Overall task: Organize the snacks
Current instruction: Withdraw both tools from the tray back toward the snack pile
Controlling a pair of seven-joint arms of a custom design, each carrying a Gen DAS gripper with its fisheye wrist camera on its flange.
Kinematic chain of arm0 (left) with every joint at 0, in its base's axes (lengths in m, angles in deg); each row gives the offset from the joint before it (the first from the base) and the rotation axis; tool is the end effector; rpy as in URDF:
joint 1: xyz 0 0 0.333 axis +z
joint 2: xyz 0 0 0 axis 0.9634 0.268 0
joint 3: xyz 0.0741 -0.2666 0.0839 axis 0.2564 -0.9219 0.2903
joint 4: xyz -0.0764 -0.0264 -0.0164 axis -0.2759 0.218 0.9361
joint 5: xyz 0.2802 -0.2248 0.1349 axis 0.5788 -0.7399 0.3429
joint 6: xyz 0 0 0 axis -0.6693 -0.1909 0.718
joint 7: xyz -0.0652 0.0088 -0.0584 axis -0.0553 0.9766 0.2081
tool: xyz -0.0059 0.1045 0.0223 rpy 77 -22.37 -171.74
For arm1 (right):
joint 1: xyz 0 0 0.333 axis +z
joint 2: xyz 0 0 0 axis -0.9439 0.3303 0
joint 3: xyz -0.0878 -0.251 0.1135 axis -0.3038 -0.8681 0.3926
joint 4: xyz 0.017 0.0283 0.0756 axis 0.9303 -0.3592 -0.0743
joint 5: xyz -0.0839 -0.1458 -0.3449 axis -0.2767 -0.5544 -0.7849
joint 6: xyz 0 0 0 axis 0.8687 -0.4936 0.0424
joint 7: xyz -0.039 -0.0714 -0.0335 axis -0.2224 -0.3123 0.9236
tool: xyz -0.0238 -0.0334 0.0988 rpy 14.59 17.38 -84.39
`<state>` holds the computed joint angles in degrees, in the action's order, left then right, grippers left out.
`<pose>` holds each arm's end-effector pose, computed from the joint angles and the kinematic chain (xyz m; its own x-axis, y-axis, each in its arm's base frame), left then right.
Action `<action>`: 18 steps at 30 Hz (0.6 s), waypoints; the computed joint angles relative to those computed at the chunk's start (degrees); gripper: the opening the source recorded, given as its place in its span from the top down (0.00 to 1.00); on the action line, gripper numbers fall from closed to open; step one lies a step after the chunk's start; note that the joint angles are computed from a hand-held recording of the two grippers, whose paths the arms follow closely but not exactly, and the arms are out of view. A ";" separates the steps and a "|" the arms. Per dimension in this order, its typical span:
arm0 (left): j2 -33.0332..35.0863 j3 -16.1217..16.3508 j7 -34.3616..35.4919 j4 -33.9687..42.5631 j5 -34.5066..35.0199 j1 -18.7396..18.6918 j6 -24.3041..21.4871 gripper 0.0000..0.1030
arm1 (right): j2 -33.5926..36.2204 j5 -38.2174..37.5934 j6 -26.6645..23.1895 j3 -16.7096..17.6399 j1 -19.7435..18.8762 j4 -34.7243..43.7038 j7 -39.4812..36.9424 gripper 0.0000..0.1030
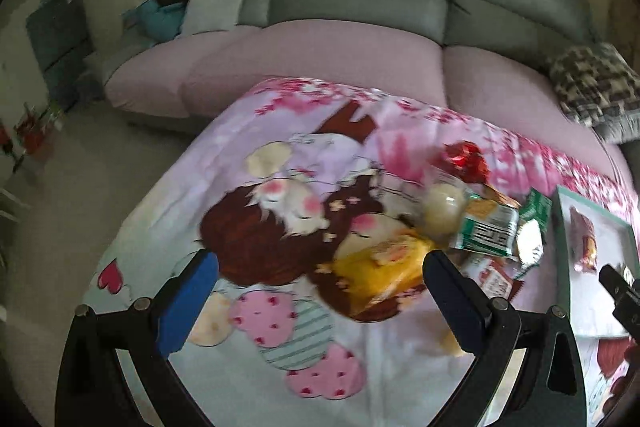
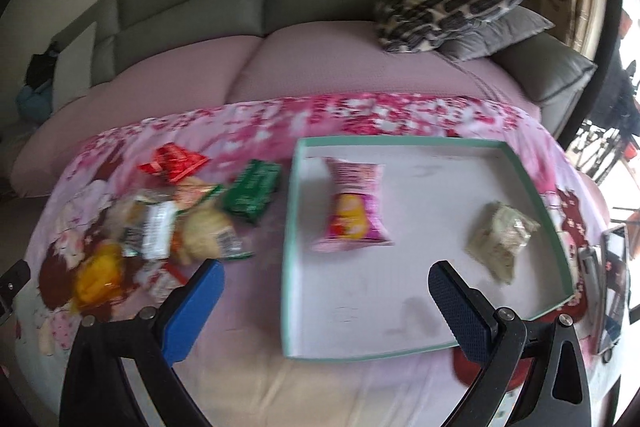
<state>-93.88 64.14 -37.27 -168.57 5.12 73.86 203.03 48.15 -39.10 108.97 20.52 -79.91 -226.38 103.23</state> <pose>0.4308 -0.1364 0.4145 0.2454 -0.9683 -0.0465 -0.7536 -0.1604 -0.6375 0.4410 0.0831 0.3941 -0.1927 -0.9805 -0.0383 -0.7599 0.1738 -0.6264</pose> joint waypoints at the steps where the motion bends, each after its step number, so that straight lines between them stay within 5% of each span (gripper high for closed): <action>1: -0.50 0.57 0.02 -0.65 -0.28 0.18 0.28 0.01 | 0.42 0.64 0.23 -0.09 1.03 0.28 -0.46 0.00; 10: 1.04 2.63 3.92 -1.84 -4.13 0.64 2.15 0.01 | 6.34 6.33 0.57 -2.10 10.06 3.74 -6.06 0.00; 18: 9.32 3.34 11.47 2.02 -9.69 -2.13 0.48 0.01 | 12.38 12.72 -2.19 -6.34 18.72 6.64 -13.12 0.00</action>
